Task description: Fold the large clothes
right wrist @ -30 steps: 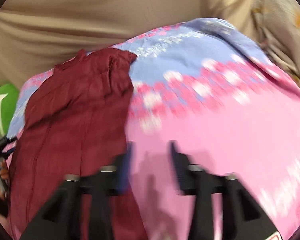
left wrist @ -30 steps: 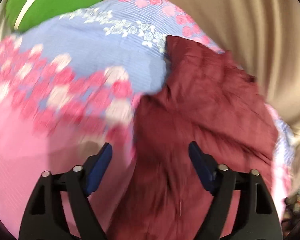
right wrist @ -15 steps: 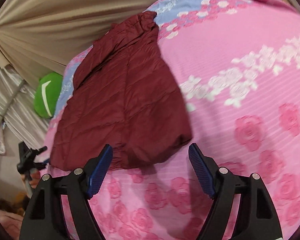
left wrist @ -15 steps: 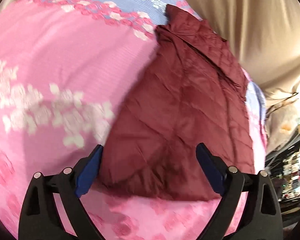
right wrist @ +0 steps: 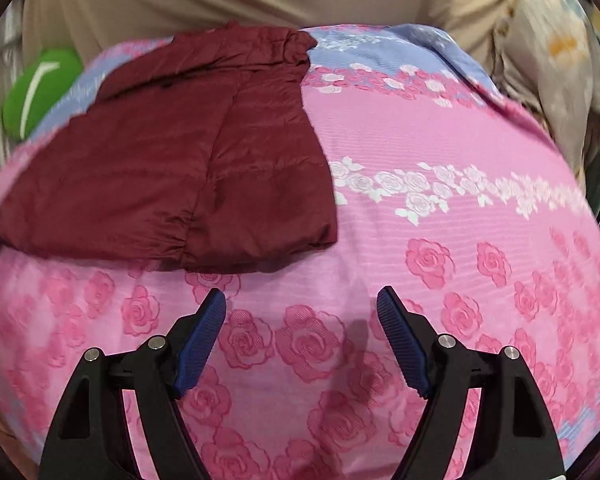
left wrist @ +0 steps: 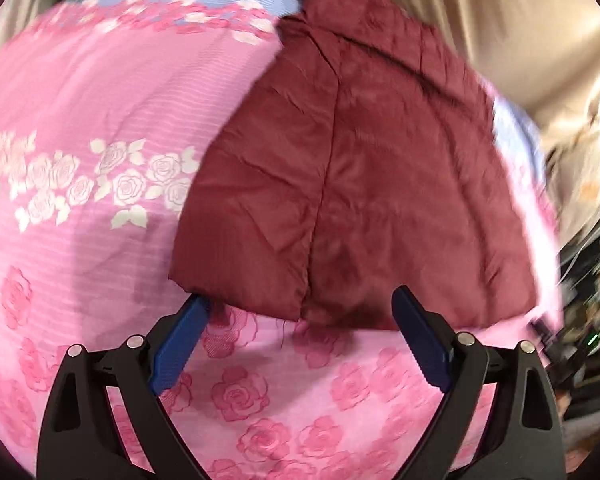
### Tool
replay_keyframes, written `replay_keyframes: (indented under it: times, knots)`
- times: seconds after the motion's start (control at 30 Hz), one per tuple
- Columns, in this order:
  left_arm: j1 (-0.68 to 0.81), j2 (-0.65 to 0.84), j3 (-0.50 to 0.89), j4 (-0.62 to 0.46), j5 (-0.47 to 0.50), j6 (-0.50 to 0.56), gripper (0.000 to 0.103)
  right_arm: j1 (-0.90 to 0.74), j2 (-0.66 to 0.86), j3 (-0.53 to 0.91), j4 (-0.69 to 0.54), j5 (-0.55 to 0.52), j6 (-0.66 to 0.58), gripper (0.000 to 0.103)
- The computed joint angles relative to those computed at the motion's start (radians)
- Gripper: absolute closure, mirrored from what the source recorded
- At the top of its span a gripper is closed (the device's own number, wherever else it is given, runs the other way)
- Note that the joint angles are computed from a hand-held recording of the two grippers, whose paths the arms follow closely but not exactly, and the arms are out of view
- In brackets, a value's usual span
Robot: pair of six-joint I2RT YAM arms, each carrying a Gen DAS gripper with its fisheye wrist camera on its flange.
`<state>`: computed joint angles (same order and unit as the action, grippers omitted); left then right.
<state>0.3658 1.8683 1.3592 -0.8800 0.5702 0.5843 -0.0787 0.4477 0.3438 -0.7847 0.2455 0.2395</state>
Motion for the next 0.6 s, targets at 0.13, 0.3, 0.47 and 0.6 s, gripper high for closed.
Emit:
replay_keyframes:
  times: [0.13,0.3,0.47,0.6]
  knots:
    - [-0.030,-0.037,-0.071,0.121,-0.056,-0.052,0.013,0.131,0.215,0.027,0.168,0.180,0.046,0.031]
    - [-0.042,-0.016,-0.058,0.175,-0.048,-0.140,0.013,-0.055,0.245,0.060,0.262,0.146,0.004,0.036]
    - [-0.055,0.016,-0.014,0.170,-0.043,-0.180,0.012,-0.250,0.340,0.060,0.298,-0.003,0.002,0.055]
    - [-0.075,0.020,-0.005,0.183,-0.071,-0.221,0.014,-0.228,0.346,0.063,0.294,0.002,0.028,0.082]
